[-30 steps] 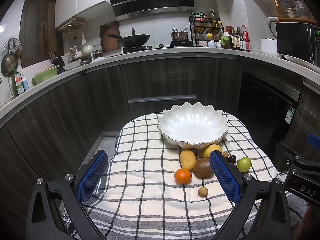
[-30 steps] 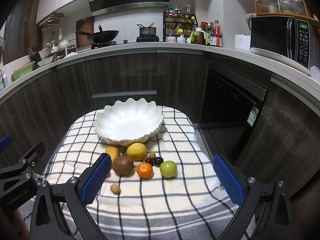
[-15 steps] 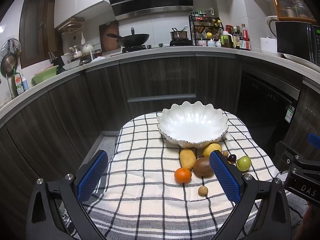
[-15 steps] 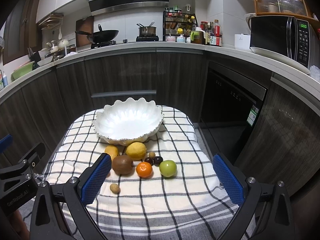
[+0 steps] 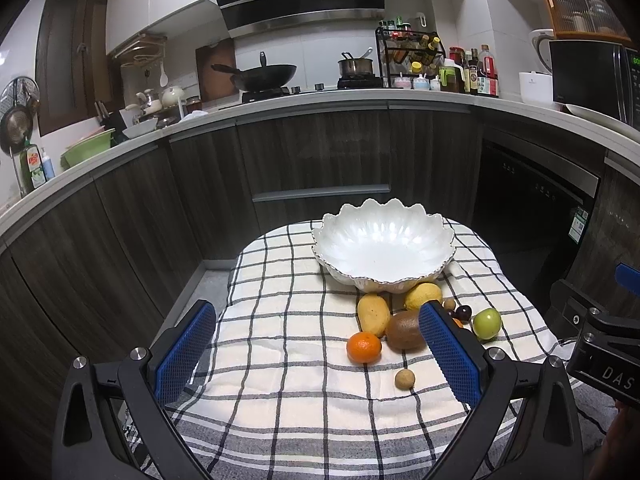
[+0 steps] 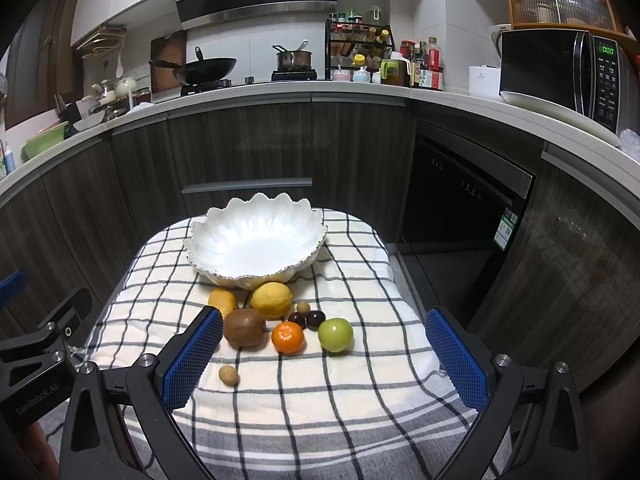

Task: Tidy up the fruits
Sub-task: 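Grasp the mandarin with the left gripper while the right gripper grasps the green apple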

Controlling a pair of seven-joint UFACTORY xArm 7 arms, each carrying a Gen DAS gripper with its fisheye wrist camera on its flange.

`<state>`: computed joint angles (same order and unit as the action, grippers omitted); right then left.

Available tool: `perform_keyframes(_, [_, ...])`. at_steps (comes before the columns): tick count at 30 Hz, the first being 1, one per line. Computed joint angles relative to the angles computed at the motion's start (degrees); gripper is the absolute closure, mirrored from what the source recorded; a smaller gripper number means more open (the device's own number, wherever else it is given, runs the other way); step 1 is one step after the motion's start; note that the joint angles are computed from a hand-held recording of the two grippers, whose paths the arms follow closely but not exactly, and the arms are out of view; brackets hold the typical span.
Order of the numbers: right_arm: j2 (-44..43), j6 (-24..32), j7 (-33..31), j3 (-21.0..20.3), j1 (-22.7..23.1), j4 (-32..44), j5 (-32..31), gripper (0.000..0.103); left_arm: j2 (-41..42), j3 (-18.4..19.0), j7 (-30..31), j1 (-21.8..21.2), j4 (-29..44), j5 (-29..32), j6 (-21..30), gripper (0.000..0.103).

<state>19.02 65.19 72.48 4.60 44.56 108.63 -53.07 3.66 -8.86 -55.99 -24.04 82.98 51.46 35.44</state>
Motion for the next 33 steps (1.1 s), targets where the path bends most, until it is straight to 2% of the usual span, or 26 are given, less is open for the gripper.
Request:
perform_keyframes(5, [0.1,0.1,-0.4,0.2,-0.4,-0.5,0.8,0.001,0.7,0.1,1.1,0.0,0.2,-0.7,0.1,0.000])
perform_keyframes(14, [4.8,0.8,-4.3,-1.7,-0.2,5.2,3.6,0.001,4.6,1.2,7.9,-0.6,4.0,-6.1,0.9,0.000])
perform_keyframes(25, [10.8,-0.4,-8.8,-5.0,-1.7,11.4,8.9,0.001,14.1,5.1,13.7,-3.9,14.5,-10.9,3.2,0.000])
perform_keyframes(33, [14.6,-0.3,-10.8,-6.4,-3.3,13.6,13.8,0.001,20.8,6.8,20.3,-5.3,21.0,-17.1,5.5,0.000])
